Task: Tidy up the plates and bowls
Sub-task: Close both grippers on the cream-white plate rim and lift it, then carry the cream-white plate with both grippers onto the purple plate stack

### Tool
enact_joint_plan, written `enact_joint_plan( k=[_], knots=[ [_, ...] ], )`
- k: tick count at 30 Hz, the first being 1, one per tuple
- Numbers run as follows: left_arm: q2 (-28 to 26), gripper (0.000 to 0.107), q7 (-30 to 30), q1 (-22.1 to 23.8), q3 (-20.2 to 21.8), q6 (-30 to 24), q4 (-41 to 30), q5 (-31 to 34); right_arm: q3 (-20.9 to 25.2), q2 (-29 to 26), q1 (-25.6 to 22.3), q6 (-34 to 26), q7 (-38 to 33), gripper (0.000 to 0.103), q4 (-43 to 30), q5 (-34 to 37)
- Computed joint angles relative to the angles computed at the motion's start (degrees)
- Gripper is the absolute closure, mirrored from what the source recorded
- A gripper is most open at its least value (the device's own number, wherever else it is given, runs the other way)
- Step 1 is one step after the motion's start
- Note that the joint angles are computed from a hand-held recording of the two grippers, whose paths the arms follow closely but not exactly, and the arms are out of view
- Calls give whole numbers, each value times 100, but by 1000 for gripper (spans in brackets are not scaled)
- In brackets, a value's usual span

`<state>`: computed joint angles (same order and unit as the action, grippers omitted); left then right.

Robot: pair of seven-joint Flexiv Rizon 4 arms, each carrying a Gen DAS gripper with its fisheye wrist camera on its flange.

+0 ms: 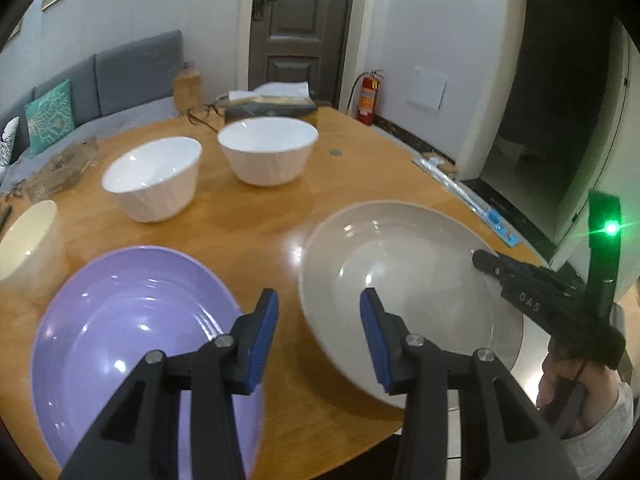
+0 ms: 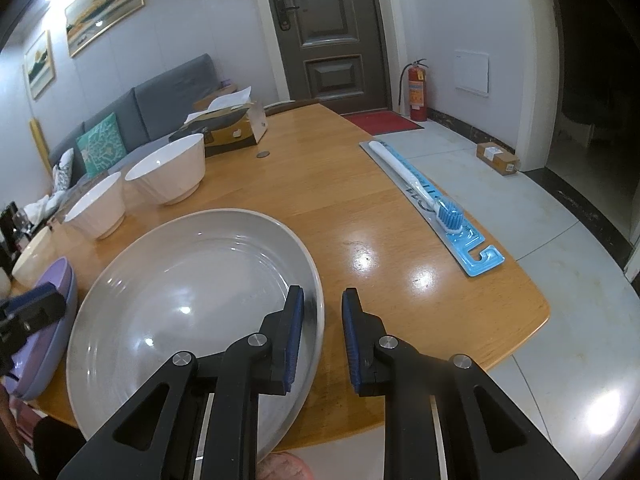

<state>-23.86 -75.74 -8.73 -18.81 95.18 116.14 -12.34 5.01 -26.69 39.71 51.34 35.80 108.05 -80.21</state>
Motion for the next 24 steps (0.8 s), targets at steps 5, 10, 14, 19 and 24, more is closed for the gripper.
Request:
enact_joint_plan(
  k=[5,10,14,19,24],
  knots=[
    [-146,79,-347,-862,995,-348,-328,137,-10,-16,-41,124,5,89,6,-70],
    [-238,81,-484,-1091,1264,-595,-508,284,-41,-71,-101,372,59,89,-30,-262],
    [-314,82,-589,-1201,1387,-699,-605,397,-48,-95,-123,495,16,86,-56,-331],
    [-354,82,-686,-1251,1463,-745,-681,511,-47,-83,-159,604,48,86,-23,-385],
    [-348,82,-711,-1162,1359,-738,-658,520,-46,-48,-196,658,63,86,18,-430]
  ],
)
